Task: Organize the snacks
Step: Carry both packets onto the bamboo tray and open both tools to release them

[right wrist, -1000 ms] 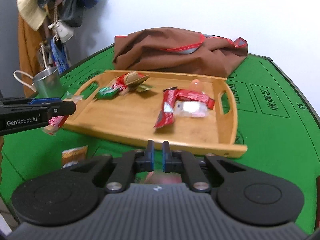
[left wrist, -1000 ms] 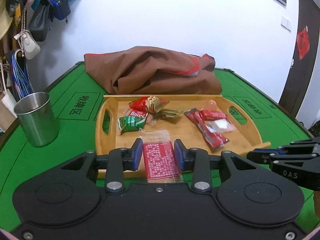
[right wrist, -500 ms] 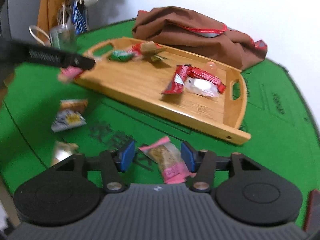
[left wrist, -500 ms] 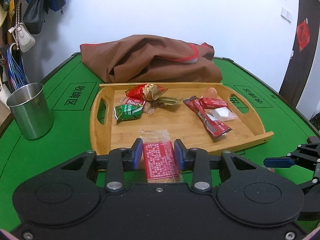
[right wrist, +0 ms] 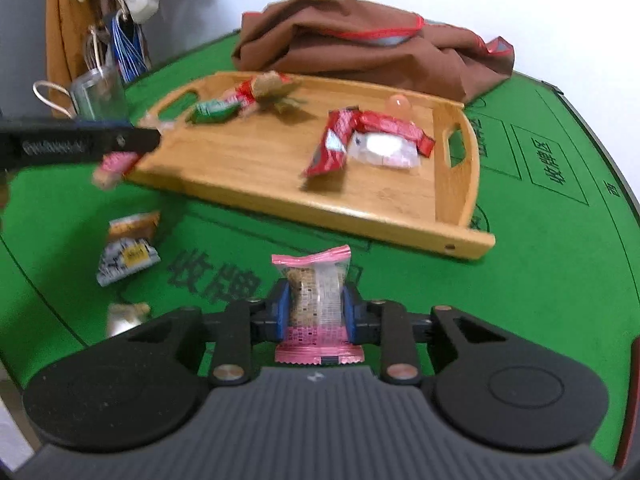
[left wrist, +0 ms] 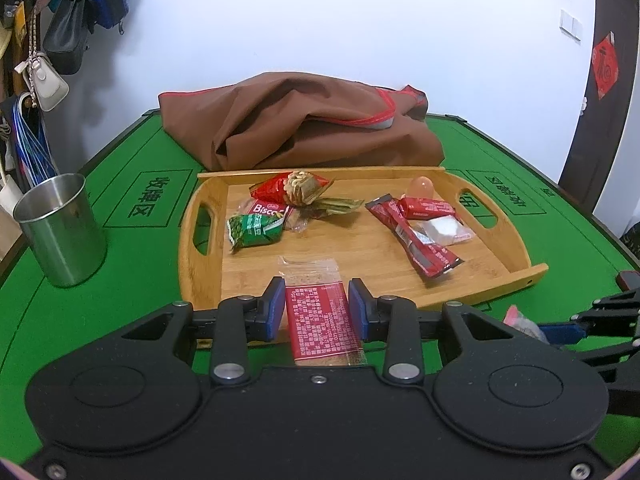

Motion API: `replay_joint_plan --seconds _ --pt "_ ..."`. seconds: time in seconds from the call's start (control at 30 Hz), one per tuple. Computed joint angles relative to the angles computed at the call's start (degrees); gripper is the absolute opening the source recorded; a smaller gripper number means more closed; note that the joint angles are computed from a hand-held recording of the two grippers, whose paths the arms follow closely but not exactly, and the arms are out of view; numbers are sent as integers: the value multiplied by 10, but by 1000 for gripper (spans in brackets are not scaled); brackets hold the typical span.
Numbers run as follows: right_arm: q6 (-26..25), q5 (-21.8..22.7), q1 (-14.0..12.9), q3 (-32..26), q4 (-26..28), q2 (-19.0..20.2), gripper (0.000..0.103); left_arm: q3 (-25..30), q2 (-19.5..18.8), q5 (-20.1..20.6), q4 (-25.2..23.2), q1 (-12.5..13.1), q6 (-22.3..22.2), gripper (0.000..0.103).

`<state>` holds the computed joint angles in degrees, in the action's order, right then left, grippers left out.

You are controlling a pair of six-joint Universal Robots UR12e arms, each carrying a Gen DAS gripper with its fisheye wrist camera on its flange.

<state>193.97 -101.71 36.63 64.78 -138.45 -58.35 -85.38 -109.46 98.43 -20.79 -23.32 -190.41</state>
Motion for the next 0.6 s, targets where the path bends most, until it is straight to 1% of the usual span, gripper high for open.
replay_joint_plan --seconds 0.17,0.27,0.37,0.5,0.53,0.6 --pt "-7 -26 1 -22 -13 9 31 17 -8 -6 -5 3 -4 33" --pt "-7 -45 -1 -47 -7 21 31 35 -17 -19 -13 9 -11 33" --pt "5 -71 -5 -77 9 37 31 60 -31 -21 -28 12 -11 33" --pt "43 -89 -14 -121 44 61 31 96 -54 -21 -53 15 -12 33" --pt "56 -88 -18 -139 70 69 31 105 -60 -25 -58 17 -9 33" --pt "77 -80 -25 -164 103 83 31 121 -72 -35 -68 20 -7 33"
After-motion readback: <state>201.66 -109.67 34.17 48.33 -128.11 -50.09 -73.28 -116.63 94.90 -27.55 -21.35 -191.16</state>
